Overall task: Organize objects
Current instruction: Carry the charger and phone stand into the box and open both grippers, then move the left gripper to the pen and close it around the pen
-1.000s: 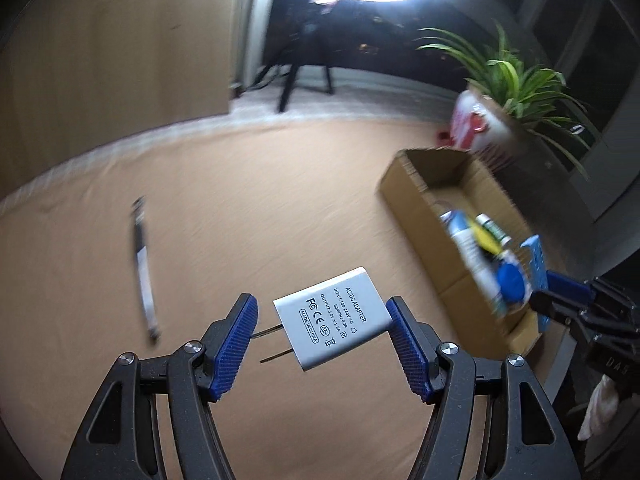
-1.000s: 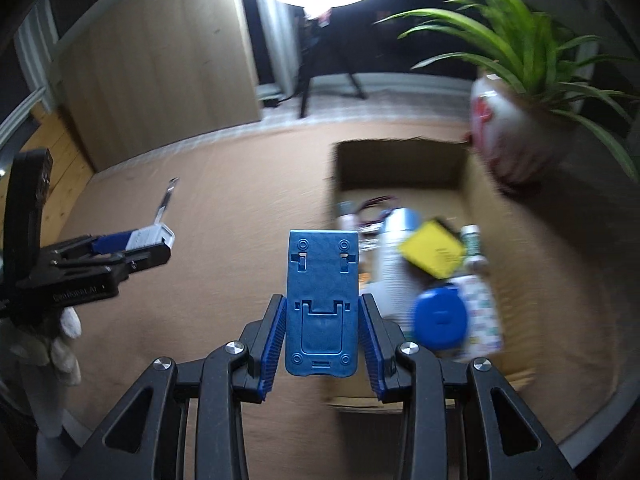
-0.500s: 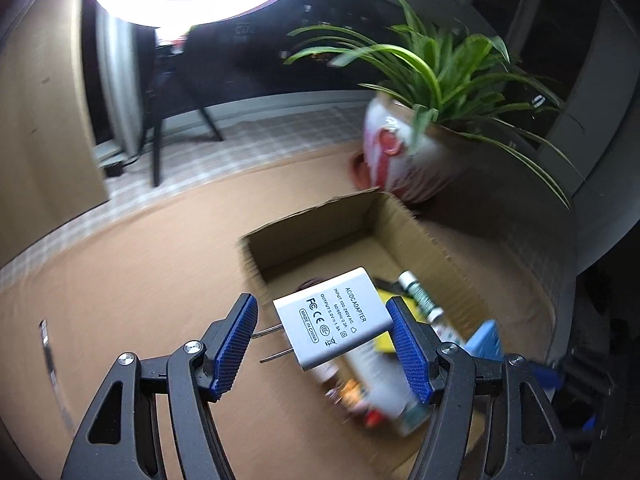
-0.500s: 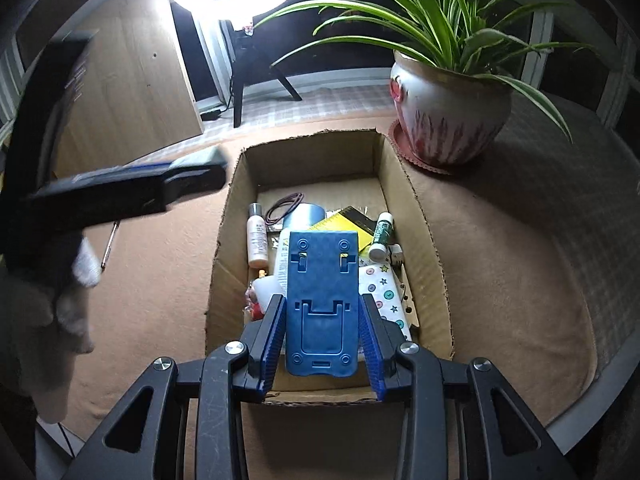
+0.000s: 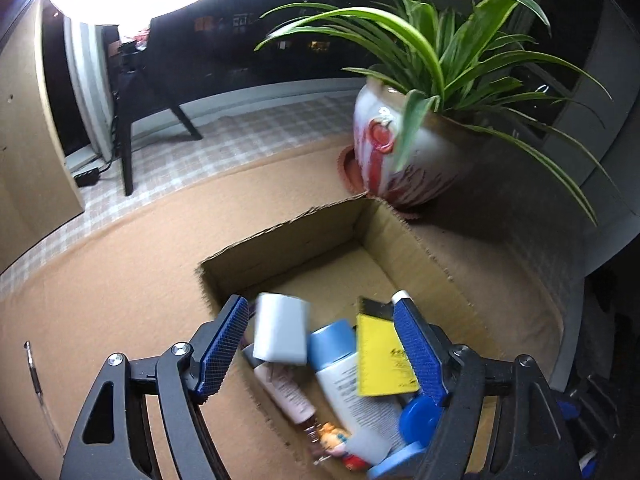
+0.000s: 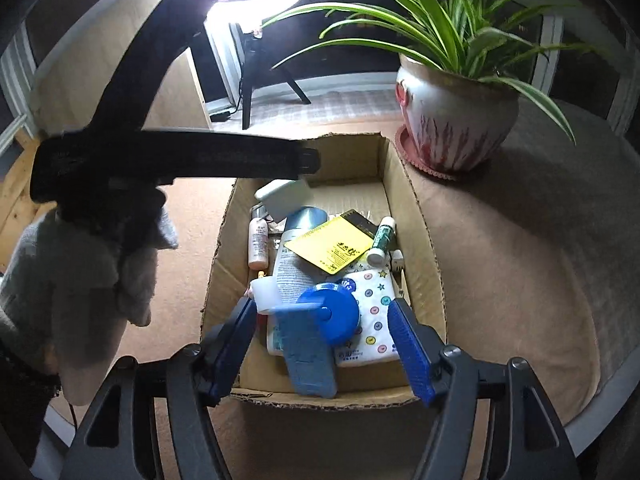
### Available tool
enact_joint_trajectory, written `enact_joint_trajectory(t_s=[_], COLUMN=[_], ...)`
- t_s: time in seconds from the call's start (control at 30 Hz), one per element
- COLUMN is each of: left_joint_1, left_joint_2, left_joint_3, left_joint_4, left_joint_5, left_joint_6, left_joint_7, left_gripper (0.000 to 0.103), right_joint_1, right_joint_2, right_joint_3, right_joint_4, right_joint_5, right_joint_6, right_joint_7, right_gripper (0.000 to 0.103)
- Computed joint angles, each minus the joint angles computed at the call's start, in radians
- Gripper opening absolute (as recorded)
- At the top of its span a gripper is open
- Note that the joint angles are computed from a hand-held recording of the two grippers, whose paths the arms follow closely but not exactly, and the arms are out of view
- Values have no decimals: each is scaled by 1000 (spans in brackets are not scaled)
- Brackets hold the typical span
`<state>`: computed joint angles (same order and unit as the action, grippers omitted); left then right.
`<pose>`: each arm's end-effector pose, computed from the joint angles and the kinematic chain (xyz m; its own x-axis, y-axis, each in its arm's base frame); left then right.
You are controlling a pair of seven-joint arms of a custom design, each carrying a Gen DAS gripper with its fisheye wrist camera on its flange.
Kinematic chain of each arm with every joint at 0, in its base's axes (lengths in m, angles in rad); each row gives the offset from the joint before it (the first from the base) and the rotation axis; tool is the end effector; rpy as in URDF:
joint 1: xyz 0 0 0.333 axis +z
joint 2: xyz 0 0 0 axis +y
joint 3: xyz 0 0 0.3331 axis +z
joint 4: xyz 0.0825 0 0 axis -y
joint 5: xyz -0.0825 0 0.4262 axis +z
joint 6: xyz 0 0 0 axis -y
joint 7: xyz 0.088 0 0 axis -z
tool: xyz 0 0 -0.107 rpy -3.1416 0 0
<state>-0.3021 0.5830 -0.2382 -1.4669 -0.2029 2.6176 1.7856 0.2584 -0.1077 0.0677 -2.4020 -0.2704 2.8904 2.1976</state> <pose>0.7074 -0.3719 0.4083 -0.5477 -0.8146 0.1909 -0.7427 0.3683 -0.5592 0.5176 0.1919 0.4117 -0.0126 -0.9894 -0.1448 -0.8280 0.0915 -0.5531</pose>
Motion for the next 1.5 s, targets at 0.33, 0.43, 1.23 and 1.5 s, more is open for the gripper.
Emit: enact_joint_trajectory(t_s=[0.33,0.43,1.23,1.5], left_joint_1=[73,86,256,264], left_joint_2=[-130,-171,-144,-53], left_joint_3=[14,37,161,175], left_joint_4=[-204,-274,-275,-138], left_joint_5=[-47,-26,55,111], left_joint_6=[60,63,-47,-129], left_joint_7=[19,18,-180,-215], left_gripper=[78,78,73,60], right_joint_1=[10,15,100,110], right_joint_2=[-31,-35,26,18], right_joint_3=[11,20,59,60], right_joint_4=[-20,-20,69,61], right_joint_5=[23,14,-13,-4], right_joint_6=[11,15,-12,-28], right_joint_7=[32,50,125,142], right_gripper=[64,64,64,64])
